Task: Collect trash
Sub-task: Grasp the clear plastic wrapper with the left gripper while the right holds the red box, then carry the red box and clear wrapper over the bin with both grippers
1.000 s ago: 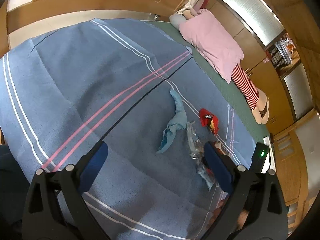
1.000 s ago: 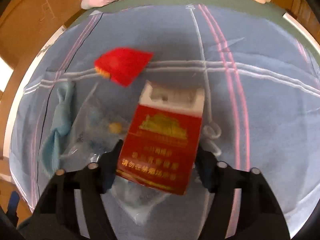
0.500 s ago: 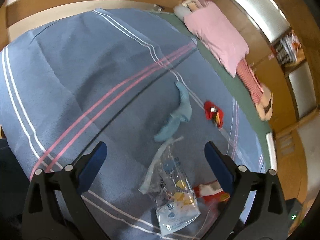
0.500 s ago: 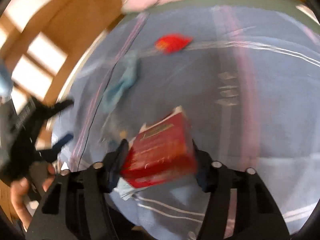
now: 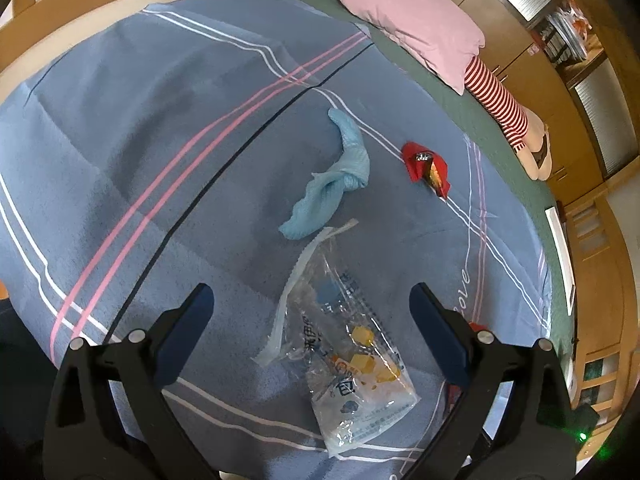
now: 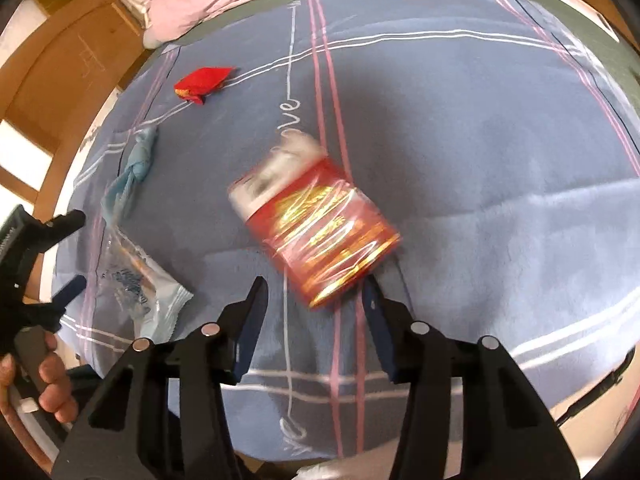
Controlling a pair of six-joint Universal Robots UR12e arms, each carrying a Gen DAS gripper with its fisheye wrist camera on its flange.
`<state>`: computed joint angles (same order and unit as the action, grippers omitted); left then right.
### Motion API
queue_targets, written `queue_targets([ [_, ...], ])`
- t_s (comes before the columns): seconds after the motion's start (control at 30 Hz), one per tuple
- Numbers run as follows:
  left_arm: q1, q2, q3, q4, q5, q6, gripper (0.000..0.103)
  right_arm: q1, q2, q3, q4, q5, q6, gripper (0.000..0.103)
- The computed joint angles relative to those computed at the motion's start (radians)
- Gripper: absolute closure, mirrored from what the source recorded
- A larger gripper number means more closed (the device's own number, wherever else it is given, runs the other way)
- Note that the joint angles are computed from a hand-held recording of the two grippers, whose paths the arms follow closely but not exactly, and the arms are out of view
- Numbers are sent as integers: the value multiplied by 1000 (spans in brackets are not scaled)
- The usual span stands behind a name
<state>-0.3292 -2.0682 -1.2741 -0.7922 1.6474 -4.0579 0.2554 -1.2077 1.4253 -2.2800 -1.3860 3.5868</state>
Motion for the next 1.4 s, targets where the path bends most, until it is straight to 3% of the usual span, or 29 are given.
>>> queue_targets([
  [0.13, 5, -14, 20, -35, -86, 60, 5, 11, -51, 61, -101, -89, 64, 37],
  [0.17, 6, -28, 41, -73, -139, 112, 5, 14, -58, 67, -110, -117, 72, 36],
  [0.27, -4, -63, 105, -184, -190, 239, 5, 19, -55, 53, -109, -174, 71, 32],
  [0.37, -37, -99, 180, -295, -82, 366, 5, 17, -44, 31, -86, -197, 53, 24],
  [0.47, -57, -113, 203, -323, -22, 436, 7, 19, -1, -25, -24, -191, -13, 21],
  [0.5, -60, -114, 203, -321, -9, 450, 18, 22, 12, -44, 5, -197, -31, 21],
  [0.53, -63, -115, 203, -320, 3, 464, 36, 25, 25, -62, 37, -201, -50, 21],
  [0.6, -59, -114, 199, -319, -15, 452, 44, 35, 50, -93, 74, -222, -68, 21],
  [0.7, -50, -102, 175, -273, -24, 423, 62, 46, 59, -101, 65, -236, -98, 21],
  [0.97, -49, -53, 84, -25, 48, 369, 66, 85, 161, -217, 150, -391, -329, 16],
  [1.0, -51, -51, 79, -10, 55, 372, 66, 82, 161, -210, 138, -379, -336, 22],
  [1.03, -52, -51, 80, 1, 59, 378, 66, 73, 152, -191, 111, -325, -331, 39],
  [1.23, -66, -41, 55, 120, 104, 440, 67, 65, 77, -94, -6, -276, -244, 47],
  [1.4, -80, -19, 11, 263, 118, 505, 67, 33, -54, 43, -151, -168, -171, 47],
])
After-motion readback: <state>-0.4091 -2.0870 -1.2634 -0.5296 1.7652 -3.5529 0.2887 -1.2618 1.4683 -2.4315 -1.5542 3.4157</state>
